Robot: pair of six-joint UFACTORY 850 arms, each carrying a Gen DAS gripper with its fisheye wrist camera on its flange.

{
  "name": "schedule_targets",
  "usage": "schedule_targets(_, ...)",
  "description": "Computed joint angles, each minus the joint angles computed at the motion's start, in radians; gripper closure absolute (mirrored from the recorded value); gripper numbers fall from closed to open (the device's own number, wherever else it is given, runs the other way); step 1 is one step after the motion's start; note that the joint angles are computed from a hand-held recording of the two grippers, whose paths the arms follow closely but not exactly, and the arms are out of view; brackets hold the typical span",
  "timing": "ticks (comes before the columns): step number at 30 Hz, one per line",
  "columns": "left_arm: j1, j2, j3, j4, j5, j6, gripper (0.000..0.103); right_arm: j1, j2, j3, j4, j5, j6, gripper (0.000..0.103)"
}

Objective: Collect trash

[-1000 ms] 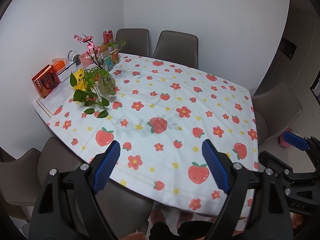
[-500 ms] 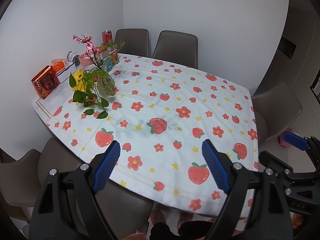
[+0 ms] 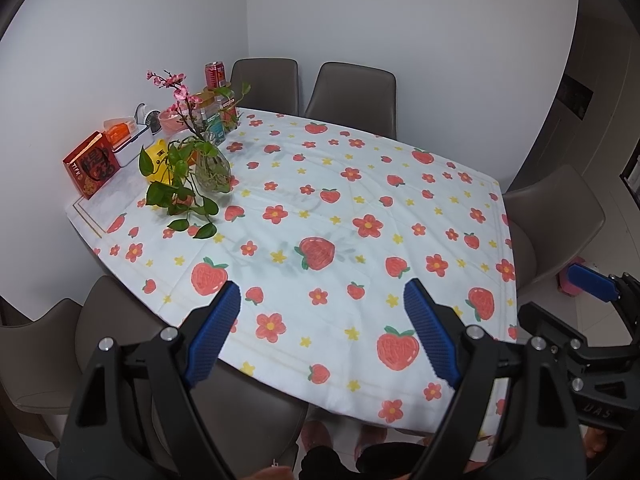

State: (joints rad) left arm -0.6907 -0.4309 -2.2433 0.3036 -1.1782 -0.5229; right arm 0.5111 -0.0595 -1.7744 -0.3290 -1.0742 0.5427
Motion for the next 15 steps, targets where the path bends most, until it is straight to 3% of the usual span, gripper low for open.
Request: schedule_targets(15, 0.011, -0.058, -0.102, -0.015, -0.028, 0.022, 0.019, 0.001, -0.012, -0.016, -0.005, -0.001, 0.002, 0.019)
